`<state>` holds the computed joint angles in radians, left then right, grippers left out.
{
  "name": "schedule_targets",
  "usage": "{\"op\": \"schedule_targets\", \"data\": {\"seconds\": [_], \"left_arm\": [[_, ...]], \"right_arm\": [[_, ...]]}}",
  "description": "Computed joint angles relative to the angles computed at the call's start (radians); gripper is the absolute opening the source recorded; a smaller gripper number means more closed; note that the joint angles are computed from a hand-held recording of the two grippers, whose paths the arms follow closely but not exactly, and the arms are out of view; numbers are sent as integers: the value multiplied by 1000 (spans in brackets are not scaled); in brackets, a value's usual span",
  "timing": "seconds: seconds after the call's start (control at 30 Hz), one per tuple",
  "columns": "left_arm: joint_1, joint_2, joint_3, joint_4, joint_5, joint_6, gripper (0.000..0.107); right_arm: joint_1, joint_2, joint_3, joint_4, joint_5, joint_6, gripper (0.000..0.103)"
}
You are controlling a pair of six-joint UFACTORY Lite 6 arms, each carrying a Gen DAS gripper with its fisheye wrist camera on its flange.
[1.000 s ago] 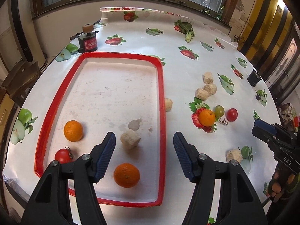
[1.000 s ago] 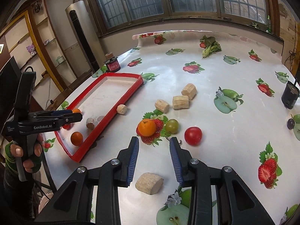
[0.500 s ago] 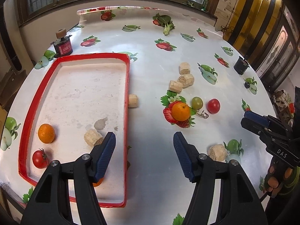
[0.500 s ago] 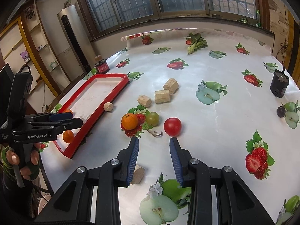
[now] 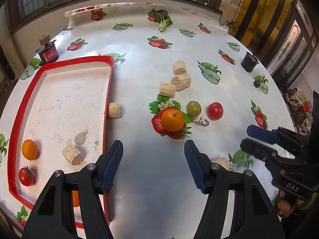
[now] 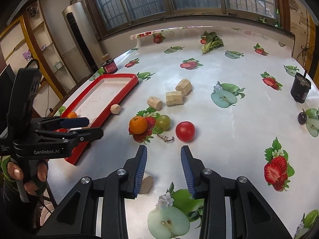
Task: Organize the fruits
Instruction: 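Withdraw both open grippers from the tray back toward the fruit pile, then grasp the orange on the strawberry with the left gripper while the right gripper grasps a large wooden cylinder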
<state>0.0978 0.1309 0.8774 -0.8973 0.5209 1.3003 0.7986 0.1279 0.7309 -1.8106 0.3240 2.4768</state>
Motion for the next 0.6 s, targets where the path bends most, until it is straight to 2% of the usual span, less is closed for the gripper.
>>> {"op": "schedule_targets", "data": {"seconds": [0.1, 0.2, 0.3, 0.47, 0.53, 0.6], "left_arm": [[-27, 38, 26, -1, -17, -17, 63], [-52, 87, 65, -1, -19, -41, 63], [-87, 135, 100, 2, -29, -61, 63], [-155, 220, 146, -6, -70, -78, 63], [-179, 258, 168, -11, -85, -83, 63], [-192, 286, 177, -48, -106, -54, 63]], "right_arm": [[34, 34, 10, -32, -4, 54, 41], [80, 94, 34, -17, 9, 62, 55], [99, 167, 75, 2, 0, 46, 55], [89, 250, 125, -109, -35, 153, 55], [80, 284, 150, -124, -48, 155, 52], [73, 289, 147, -155, -49, 182, 43]]}}
